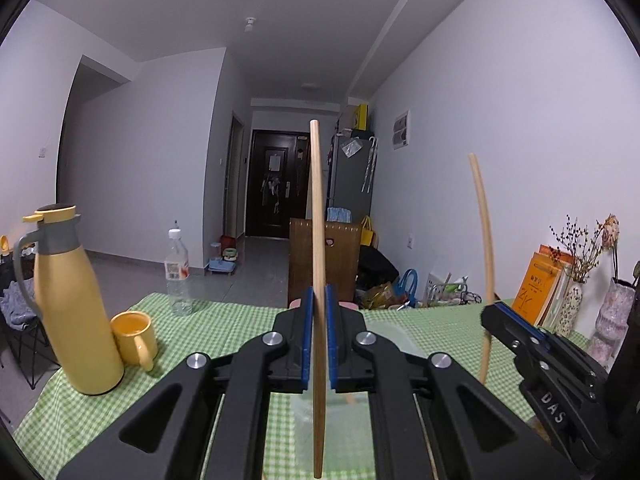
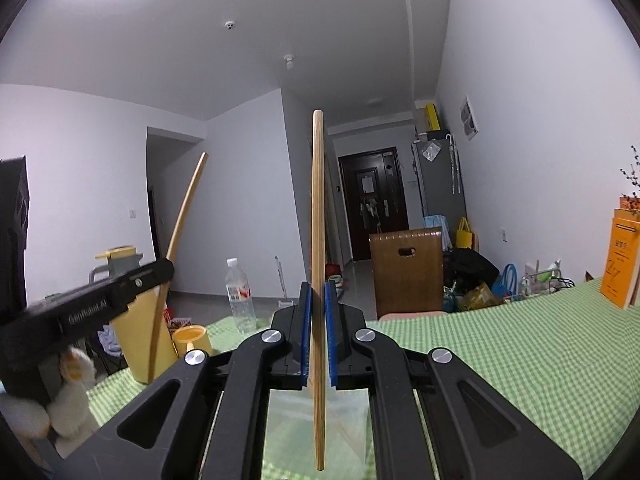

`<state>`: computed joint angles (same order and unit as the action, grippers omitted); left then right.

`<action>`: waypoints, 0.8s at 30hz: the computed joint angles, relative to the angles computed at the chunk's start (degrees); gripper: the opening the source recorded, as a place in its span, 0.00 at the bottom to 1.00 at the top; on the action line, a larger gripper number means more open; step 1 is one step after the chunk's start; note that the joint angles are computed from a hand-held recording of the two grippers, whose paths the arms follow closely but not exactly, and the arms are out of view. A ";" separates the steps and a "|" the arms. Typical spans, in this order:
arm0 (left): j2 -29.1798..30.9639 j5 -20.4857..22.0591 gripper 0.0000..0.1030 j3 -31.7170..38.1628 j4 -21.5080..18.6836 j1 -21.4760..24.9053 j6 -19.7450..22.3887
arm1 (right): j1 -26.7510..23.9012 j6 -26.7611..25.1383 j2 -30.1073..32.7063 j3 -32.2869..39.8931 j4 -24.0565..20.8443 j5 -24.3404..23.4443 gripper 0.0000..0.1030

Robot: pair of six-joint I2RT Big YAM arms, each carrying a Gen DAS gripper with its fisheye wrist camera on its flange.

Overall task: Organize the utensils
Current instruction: 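Carry both upright chopsticks over the clear container and lower them in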

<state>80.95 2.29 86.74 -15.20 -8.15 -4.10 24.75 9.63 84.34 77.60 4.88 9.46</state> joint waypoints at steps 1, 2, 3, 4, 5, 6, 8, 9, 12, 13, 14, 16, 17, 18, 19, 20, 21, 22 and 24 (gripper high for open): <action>0.73 -0.11 0.04 1.04 -0.14 -0.24 -0.06 | -0.14 0.14 0.47 0.74 -0.10 -0.20 0.07; 1.14 -0.03 0.04 1.58 -0.12 -0.28 -0.16 | -0.35 0.29 0.90 1.41 -0.18 -0.47 0.07; 1.89 0.09 0.04 2.59 -0.02 -0.44 -0.39 | -0.66 0.53 1.59 2.50 -0.42 -0.93 0.07; 2.36 0.19 0.04 3.13 0.09 -0.47 -0.47 | -0.77 0.68 1.99 3.03 -0.45 -1.10 0.07; 2.85 0.32 0.04 3.69 0.17 -0.46 -0.51 | -0.95 0.86 2.46 3.72 -0.55 -1.28 0.07; 3.66 0.27 0.04 4.76 0.20 -0.59 -0.65 | -1.21 1.24 3.19 4.74 -0.67 -1.67 0.07; 4.78 0.46 0.04 6.08 0.44 -0.69 -0.90 | -1.73 1.65 4.09 6.01 -0.96 -2.32 0.07; 5.48 0.37 0.04 6.84 0.75 -0.77 -1.14 | -1.93 1.93 4.76 6.87 -1.07 -2.52 0.07; 6.88 1.29 0.04 7.83 1.65 -0.56 -2.27 | -2.30 2.31 6.50 8.76 -1.03 -2.86 0.07; 7.49 1.76 0.04 8.19 2.13 -0.46 -2.75 | -2.40 2.36 7.12 9.36 -1.06 -2.97 0.07; 7.78 2.05 0.04 8.05 2.67 -0.24 -2.86 | -2.50 2.49 7.87 10.01 -1.13 -3.11 0.07; 9.03 2.22 0.04 8.72 3.29 0.00 -3.02 | -2.78 2.75 9.09 11.11 -1.41 -3.59 0.07; 9.58 2.46 0.04 8.93 3.45 0.21 -3.18 | -2.81 2.80 9.58 11.51 -1.51 -3.68 0.07; 10.23 2.46 0.04 9.29 3.54 0.25 -3.32 | -2.89 2.79 10.41 12.40 -1.87 -3.75 0.07; 10.79 2.34 0.04 9.62 3.63 0.19 -3.46 | -2.84 2.70 10.92 12.84 -2.04 -3.67 0.07; 11.53 2.26 0.04 9.82 3.95 0.26 -3.65 | -2.86 2.60 11.31 13.02 -2.07 -3.71 0.07; 12.01 2.32 0.04 9.95 4.13 0.33 -3.71 | -2.75 2.41 11.66 13.03 -1.97 -3.51 0.07; 12.53 2.34 0.04 10.02 4.38 0.38 -3.75 | -2.73 2.29 11.95 12.81 -1.72 -3.46 0.07; 13.74 3.29 0.04 10.39 4.32 0.64 -3.84 | -2.83 2.32 12.31 12.48 -1.45 -3.72 0.07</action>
